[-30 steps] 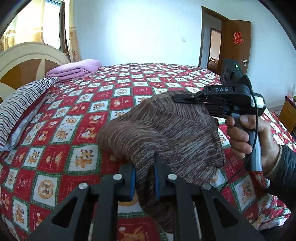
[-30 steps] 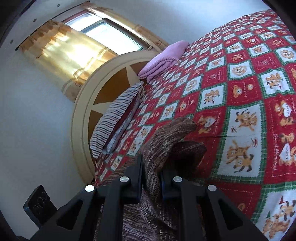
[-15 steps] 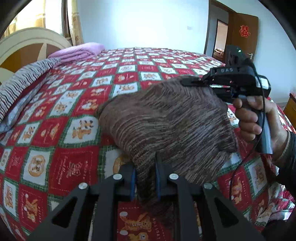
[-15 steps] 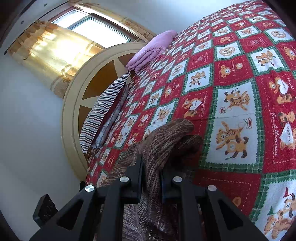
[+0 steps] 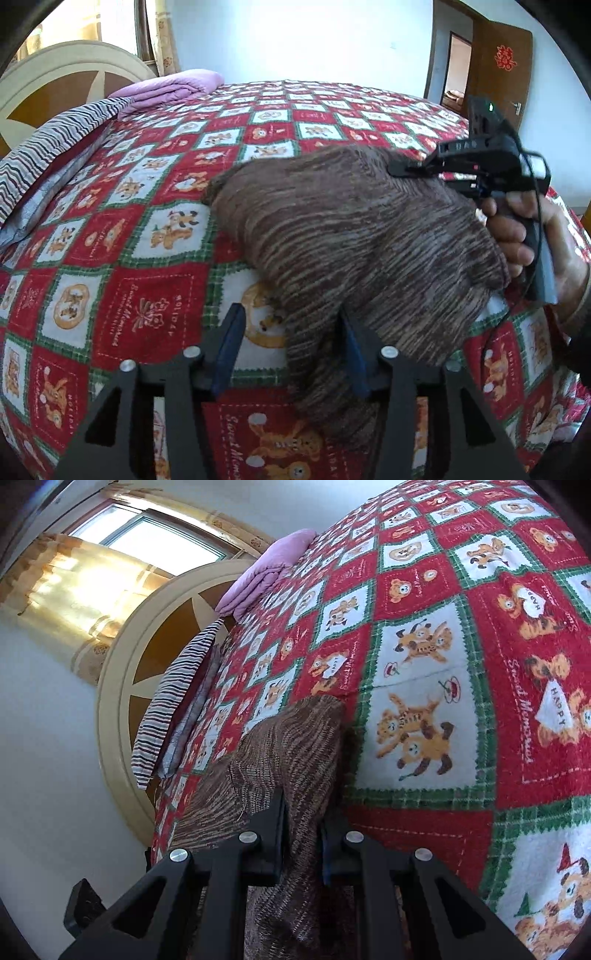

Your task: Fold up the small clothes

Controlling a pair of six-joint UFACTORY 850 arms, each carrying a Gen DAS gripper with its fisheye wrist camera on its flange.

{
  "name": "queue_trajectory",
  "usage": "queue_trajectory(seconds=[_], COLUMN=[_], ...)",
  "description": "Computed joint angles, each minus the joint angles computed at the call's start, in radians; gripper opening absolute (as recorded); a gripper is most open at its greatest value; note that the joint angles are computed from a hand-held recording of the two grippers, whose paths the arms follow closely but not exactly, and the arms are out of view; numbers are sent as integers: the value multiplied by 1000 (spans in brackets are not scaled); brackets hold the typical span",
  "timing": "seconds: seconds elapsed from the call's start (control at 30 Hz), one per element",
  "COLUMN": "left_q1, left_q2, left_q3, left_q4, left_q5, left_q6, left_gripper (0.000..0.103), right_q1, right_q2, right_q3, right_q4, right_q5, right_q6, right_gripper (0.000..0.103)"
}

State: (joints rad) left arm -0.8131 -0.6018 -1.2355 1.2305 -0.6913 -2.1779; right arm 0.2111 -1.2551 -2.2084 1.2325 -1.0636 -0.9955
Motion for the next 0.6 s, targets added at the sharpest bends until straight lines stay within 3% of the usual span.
queue_trajectory(seconds=[0.07,0.17,0.23,0.37,0.47,0.53,0.6], left_q1=[-4,-8,1,50,75,81,76], left_q2=[24,33,15,-36,-79,-95,-97], left_q3=[17,13,-15,-63,-98,-104,-90], left_q4=[47,79,65,12,-56,-89,-60], left_q5=[-18,-96,-161,-185,-186,-168,-185], left_q6=[-51,-76,-30,53,107,119,57], left_gripper=[59,83,83,83,84,86,97], right_q1=[2,-1,-10,-35,-30,-16,-5], right_q2=[7,84,162,310,370,380,375], right_q3=[6,116,228,441,536,572,586], right_q4=[-3,40,113,244,185,109,54], right_q5=[21,103,145,86,48,82,139], right_q6=[-3,-88,-192,-446,-545,-545,-523], right_gripper=[17,21,24,48,48,48,48])
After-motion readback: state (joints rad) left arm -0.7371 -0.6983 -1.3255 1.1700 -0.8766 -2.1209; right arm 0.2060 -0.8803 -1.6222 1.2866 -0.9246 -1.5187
